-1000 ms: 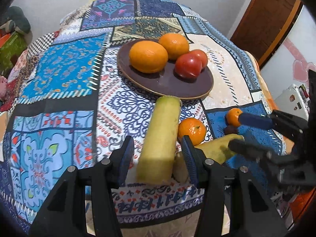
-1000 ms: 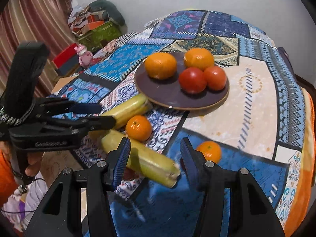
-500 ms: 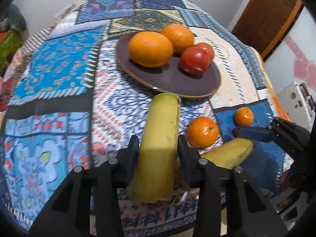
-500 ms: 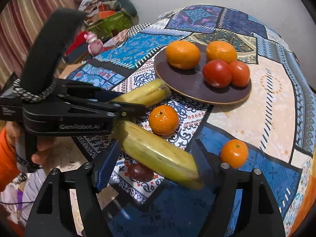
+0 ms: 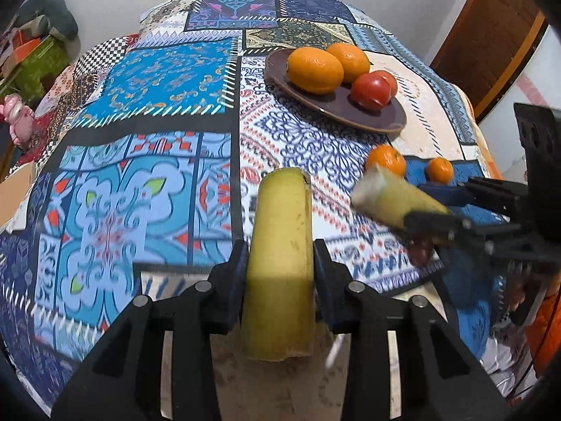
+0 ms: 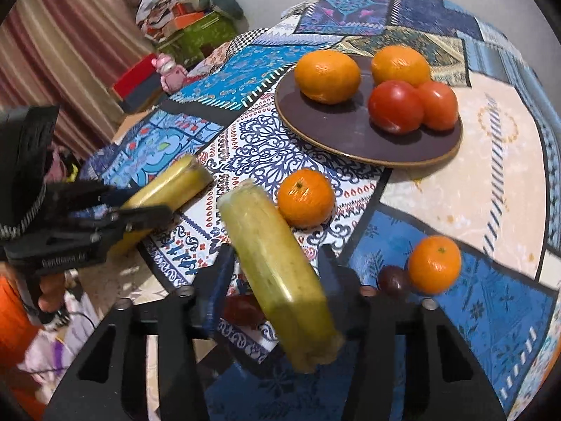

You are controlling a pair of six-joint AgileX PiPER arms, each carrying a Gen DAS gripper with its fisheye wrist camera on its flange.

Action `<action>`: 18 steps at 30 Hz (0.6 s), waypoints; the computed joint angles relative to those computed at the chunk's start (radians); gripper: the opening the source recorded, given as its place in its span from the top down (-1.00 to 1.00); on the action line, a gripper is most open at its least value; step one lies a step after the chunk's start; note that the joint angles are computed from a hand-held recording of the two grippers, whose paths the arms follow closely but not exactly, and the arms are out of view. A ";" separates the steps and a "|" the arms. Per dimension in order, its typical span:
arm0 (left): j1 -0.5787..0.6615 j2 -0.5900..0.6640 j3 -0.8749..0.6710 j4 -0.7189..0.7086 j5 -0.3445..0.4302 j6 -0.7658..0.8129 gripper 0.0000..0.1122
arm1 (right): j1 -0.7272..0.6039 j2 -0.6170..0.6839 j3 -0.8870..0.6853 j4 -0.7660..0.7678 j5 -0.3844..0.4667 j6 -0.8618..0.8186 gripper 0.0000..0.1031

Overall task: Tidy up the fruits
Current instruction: 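Grasp a second yellow banana with the right tool while the left tool holds its banana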

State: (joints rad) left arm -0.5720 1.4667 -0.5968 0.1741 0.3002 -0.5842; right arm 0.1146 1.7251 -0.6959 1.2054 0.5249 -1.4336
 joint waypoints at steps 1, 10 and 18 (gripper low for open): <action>-0.012 -0.006 0.006 0.019 0.003 -0.026 0.35 | -0.003 -0.009 0.008 -0.002 -0.002 0.004 0.26; -0.073 -0.016 0.017 0.168 0.020 -0.210 0.35 | -0.065 -0.042 0.076 0.062 0.013 -0.075 0.30; -0.092 0.040 -0.013 0.268 0.016 -0.327 0.35 | -0.034 0.002 0.035 0.089 0.002 -0.075 0.29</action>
